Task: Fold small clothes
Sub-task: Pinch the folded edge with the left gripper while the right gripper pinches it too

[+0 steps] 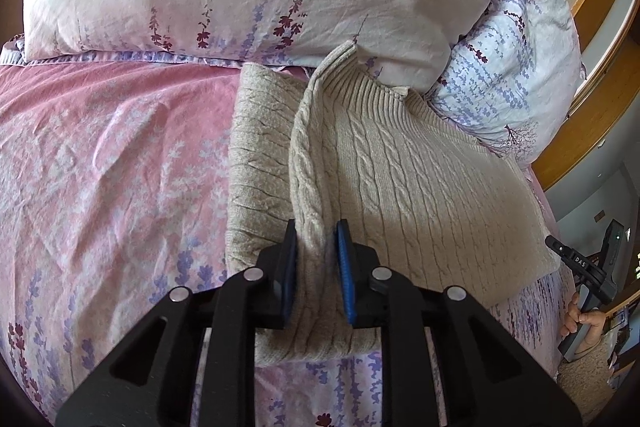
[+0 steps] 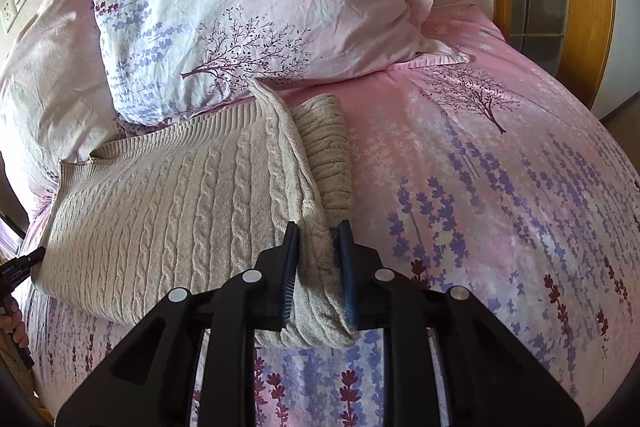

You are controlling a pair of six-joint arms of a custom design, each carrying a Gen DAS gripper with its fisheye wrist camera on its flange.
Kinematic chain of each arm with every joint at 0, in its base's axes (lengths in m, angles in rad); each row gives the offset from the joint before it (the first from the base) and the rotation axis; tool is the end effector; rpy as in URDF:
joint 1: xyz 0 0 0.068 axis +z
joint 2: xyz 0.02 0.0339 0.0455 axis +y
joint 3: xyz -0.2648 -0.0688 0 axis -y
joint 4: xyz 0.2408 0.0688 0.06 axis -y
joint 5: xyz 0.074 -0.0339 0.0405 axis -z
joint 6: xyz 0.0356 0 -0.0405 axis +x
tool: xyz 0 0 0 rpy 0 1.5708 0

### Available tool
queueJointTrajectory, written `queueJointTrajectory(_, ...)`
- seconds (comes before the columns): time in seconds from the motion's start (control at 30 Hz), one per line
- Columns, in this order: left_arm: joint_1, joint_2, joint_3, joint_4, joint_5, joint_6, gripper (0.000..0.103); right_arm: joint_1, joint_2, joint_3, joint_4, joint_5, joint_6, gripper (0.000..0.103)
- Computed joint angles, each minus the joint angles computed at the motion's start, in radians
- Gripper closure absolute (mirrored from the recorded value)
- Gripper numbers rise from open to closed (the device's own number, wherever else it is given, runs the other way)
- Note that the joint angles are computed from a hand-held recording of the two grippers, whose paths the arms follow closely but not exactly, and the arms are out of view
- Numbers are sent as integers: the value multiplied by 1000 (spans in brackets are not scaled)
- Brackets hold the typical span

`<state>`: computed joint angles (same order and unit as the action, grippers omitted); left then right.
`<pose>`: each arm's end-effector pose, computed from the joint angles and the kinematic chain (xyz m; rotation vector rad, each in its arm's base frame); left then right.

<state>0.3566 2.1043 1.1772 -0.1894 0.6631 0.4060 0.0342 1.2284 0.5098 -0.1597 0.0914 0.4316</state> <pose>0.3750 0.1163 0.0932 0.2530 2.4210 -0.5666 0.2217 0.0043 0.1653 0.5224 2.3900 0.0948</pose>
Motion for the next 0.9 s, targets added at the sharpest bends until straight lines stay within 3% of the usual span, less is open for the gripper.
queueJointTrajectory(0.1,-1,-6,-11,10,-6,4,84,11,3,-2,1,5,-12,79)
queueJointTrajectory(0.2,1,-8,-16,14,-2,2,85,22,-19,-20,9,17,-16,89)
queueJointTrajectory(0.3,11,-14,-29,16,11,4,93,23,-70,-40,7,18,0,93)
queueJointTrajectory(0.53,42,-23,-27,-12,44,33,95,82,-147,-46,-44,87,20,93)
queueJointTrajectory(0.77,35,-20,-43,8,26,30,89,48,-102,-72,-15,19,34,93)
queueJointTrajectory(0.9,31,-24,-44,7,27,21,94,47,-154,-92,-8,19,57,95)
